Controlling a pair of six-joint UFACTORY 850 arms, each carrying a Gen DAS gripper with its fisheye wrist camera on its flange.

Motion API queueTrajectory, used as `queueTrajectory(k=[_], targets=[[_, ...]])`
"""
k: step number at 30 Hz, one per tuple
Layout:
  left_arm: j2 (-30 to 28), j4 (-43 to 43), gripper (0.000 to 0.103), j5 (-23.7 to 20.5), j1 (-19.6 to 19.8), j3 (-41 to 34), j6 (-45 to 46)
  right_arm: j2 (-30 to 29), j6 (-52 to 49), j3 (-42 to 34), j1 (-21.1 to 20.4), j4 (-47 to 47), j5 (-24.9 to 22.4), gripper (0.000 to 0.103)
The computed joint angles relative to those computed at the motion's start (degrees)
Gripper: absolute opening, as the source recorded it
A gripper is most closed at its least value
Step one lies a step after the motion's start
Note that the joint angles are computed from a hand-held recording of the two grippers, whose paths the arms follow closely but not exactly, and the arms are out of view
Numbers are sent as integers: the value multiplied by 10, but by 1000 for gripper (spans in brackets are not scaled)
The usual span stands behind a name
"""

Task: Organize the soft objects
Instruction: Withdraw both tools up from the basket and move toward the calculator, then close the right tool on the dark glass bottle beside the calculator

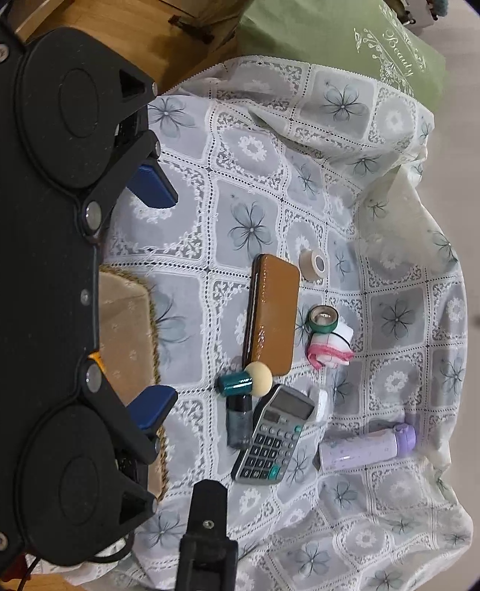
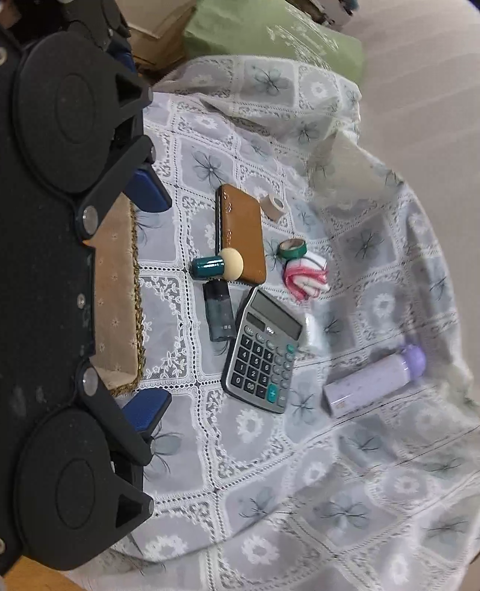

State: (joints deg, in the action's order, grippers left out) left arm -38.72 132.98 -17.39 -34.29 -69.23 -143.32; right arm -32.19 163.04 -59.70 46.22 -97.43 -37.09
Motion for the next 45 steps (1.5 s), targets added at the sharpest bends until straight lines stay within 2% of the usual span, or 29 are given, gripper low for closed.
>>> queueTrajectory(k=[3,9,12,13,15,17,20,22,29,32,35,38,41,45], targets=[[-12,-29,100,4,5,-19,22,-11,-5,-14,-18,14,19,102],[-41,-148,100,8,10,-62,138,-33,-68,-47,-56,75,65,102],[-56,-205,100,18,14,-83,196,-42,-76,-58,-77,65,114,91],[-60,-229,100,25,16,-90,221,-47,-78,-65,-81,67,117,91],[-70,-279,100,42,20,-105,273,-60,-97,-81,-82,84,101,91],[-77,-315,100,57,24,-115,307,-73,-138,-101,-89,110,106,91],[-85,-330,99,69,29,-124,313,-89,-165,-123,-96,115,109,91],[-90,-339,99,74,32,-130,321,-103,-206,-144,-95,135,90,91],[-112,-559,94,96,45,-162,524,-151,-321,-211,-103,203,60,91],[-117,-592,94,102,48,-168,551,-159,-319,-219,-112,206,80,91],[-122,-677,93,107,50,-174,635,-170,-333,-233,-117,223,86,91],[-124,-704,93,110,50,-176,662,-179,-342,-243,-118,229,87,90],[-127,-777,93,110,51,-180,733,-180,-331,-243,-119,214,95,89],[-124,-774,93,116,52,-177,725,-171,-295,-229,-122,176,115,77]])
